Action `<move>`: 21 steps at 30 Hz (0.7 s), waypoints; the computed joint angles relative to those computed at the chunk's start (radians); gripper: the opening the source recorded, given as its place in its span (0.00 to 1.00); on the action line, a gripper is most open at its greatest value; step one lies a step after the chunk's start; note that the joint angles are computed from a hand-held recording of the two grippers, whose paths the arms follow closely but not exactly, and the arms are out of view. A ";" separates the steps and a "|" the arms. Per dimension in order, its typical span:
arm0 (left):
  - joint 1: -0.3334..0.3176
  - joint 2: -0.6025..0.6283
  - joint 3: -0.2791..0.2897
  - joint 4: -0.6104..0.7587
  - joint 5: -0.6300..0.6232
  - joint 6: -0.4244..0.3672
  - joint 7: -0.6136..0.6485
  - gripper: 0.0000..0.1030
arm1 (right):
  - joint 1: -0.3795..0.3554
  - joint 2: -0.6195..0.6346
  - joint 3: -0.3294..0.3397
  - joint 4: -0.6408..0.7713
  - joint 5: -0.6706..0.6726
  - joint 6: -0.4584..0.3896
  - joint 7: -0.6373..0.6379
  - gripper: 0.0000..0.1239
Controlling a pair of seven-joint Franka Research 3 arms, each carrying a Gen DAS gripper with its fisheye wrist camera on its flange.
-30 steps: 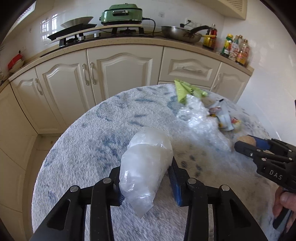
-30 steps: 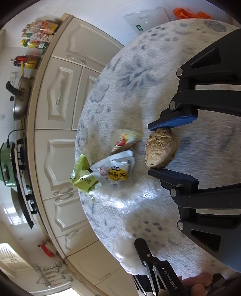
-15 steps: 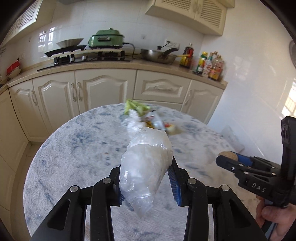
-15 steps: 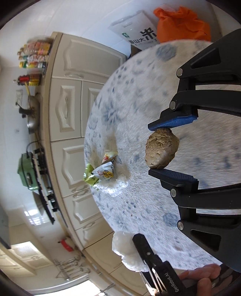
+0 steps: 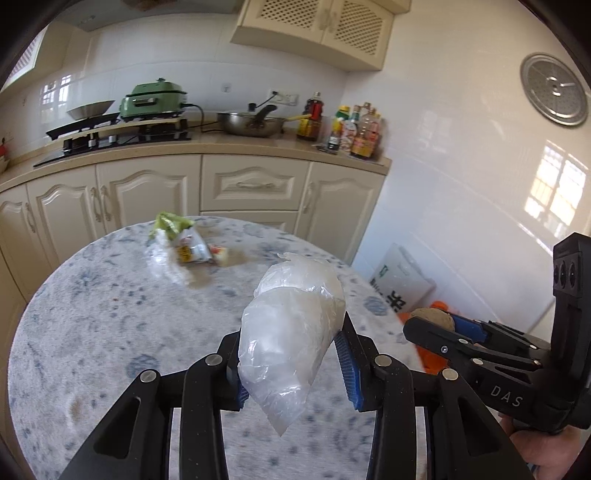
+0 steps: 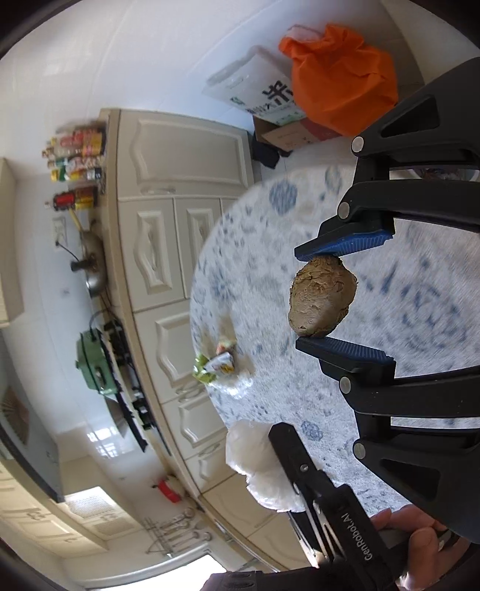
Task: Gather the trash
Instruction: 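Carry the clear bag and roll over the blue bin and open both tools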
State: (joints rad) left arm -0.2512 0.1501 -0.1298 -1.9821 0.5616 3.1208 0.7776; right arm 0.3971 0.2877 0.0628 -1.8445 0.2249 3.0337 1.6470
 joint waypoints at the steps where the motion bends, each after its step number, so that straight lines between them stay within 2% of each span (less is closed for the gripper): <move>1: -0.008 0.005 -0.003 0.009 0.003 0.001 -0.004 0.35 | -0.002 -0.019 -0.006 -0.025 0.001 0.012 0.003 0.34; 8: -0.049 0.067 -0.040 0.092 -0.033 -0.008 0.047 0.35 | 0.001 -0.128 -0.084 -0.178 -0.060 0.074 0.087 0.34; 11: -0.036 0.112 -0.101 0.141 -0.097 -0.016 0.129 0.35 | 0.023 -0.186 -0.164 -0.262 -0.181 0.099 0.222 0.34; 13: -0.039 0.148 -0.135 0.180 -0.136 -0.026 0.184 0.35 | 0.041 -0.226 -0.241 -0.321 -0.338 0.110 0.381 0.34; 15: -0.035 0.184 -0.170 0.219 -0.174 -0.043 0.250 0.35 | 0.025 -0.250 -0.275 -0.360 -0.449 0.108 0.497 0.34; 20: -0.106 0.297 -0.186 0.356 -0.207 -0.132 0.368 0.35 | -0.066 -0.281 -0.275 -0.443 -0.563 0.098 0.648 0.34; 21: -0.110 0.322 -0.200 0.384 -0.223 -0.154 0.398 0.35 | -0.086 -0.281 -0.270 -0.462 -0.535 0.097 0.638 0.34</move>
